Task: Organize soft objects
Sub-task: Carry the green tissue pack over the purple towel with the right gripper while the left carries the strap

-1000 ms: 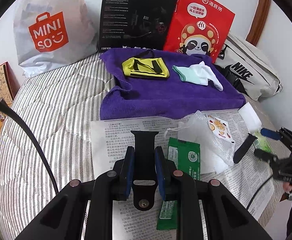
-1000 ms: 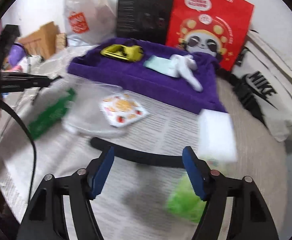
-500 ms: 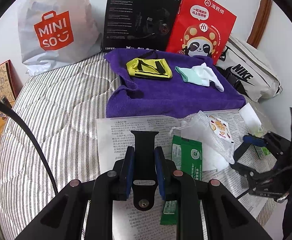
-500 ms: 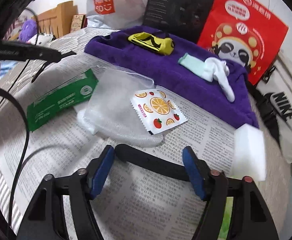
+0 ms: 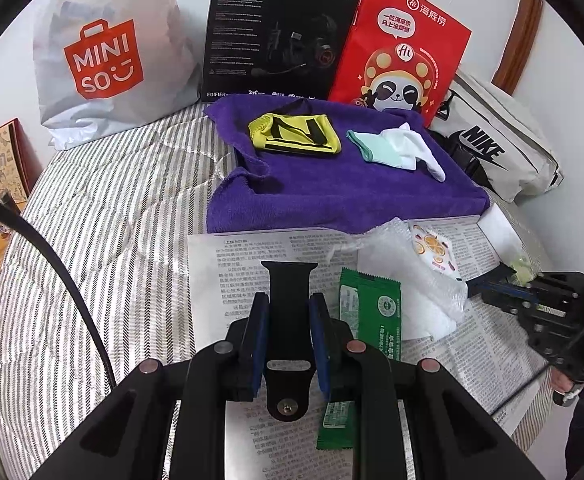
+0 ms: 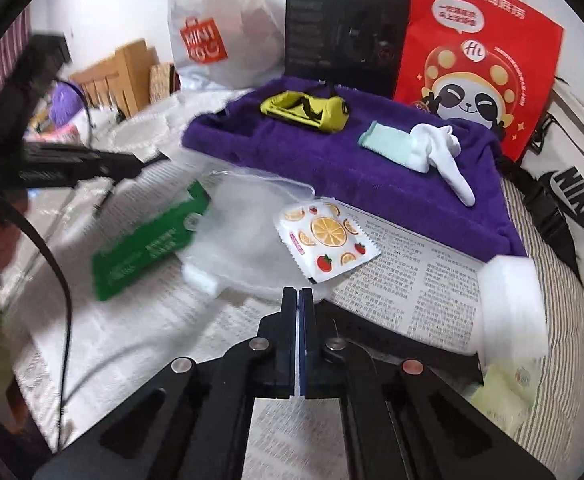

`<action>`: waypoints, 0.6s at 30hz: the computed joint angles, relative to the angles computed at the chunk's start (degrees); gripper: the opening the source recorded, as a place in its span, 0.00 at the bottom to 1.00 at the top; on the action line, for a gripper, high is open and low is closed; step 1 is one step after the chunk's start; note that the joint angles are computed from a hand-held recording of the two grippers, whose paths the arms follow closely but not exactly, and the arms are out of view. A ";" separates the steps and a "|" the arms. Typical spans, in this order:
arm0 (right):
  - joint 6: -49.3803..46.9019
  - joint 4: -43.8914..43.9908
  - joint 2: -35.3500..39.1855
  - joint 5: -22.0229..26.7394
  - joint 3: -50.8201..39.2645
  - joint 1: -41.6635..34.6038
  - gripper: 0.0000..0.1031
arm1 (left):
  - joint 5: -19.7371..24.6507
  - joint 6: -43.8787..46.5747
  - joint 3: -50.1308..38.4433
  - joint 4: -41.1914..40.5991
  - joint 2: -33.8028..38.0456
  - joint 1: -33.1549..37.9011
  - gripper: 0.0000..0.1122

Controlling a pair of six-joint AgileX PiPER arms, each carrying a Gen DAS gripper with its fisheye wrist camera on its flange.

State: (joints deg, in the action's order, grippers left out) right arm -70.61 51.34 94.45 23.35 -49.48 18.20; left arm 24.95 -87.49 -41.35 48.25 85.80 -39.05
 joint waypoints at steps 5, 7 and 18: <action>8.76 -6.76 -2.34 0.61 1.46 -1.52 0.03 | -0.07 -0.13 -0.91 -0.08 1.13 -0.75 0.18; 13.89 -9.58 -1.28 2.90 0.25 -3.36 0.08 | -0.08 -0.27 -1.10 0.01 1.29 -0.96 0.18; 27.44 -24.24 -8.13 -4.45 4.44 -6.92 0.69 | -0.53 0.02 -1.15 -0.27 1.18 -0.88 0.18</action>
